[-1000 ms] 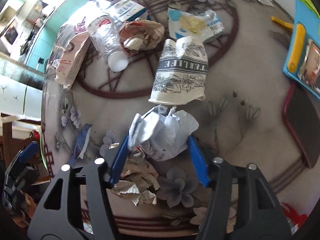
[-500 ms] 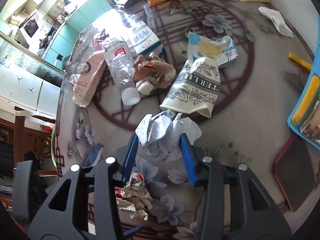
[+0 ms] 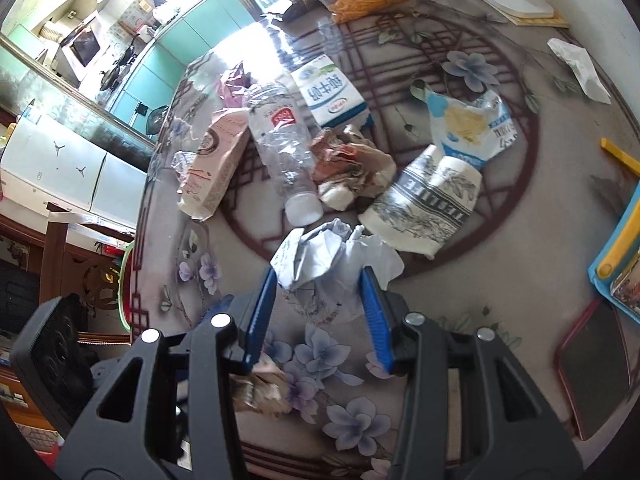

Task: Collect trash
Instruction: 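Grasp crumpled newspaper with the left gripper while the right grasps crumpled white paper, then carry both crumpled papers over the red bucket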

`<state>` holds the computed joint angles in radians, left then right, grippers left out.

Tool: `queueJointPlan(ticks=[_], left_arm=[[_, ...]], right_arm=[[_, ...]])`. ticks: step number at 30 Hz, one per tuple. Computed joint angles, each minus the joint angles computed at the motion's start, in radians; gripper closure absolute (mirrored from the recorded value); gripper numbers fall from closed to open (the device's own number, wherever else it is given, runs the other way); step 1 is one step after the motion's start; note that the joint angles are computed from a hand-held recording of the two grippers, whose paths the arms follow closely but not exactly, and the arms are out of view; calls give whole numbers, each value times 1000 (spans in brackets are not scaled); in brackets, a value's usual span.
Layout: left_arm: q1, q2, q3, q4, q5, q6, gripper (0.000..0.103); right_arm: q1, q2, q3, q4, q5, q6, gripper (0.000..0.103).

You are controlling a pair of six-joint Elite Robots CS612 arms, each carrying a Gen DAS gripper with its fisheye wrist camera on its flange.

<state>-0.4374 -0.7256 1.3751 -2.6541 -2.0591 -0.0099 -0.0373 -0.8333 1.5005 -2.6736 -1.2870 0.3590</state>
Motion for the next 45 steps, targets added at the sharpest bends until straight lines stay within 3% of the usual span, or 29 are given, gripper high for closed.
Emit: queueJointPlan(ticks=[5, 16, 28, 45], left_arm=[[31, -12, 6, -78, 60, -89, 77], [79, -19, 9, -154, 127, -160, 76], [132, -46, 44, -222, 161, -182, 76], [206, -51, 58, -233, 174, -189, 76]], right_arm=[[15, 7, -22, 5, 4, -12, 61], [57, 21, -63, 30, 0, -25, 61], [106, 38, -111, 45, -2, -33, 61], [173, 73, -197, 78, -36, -37, 61]])
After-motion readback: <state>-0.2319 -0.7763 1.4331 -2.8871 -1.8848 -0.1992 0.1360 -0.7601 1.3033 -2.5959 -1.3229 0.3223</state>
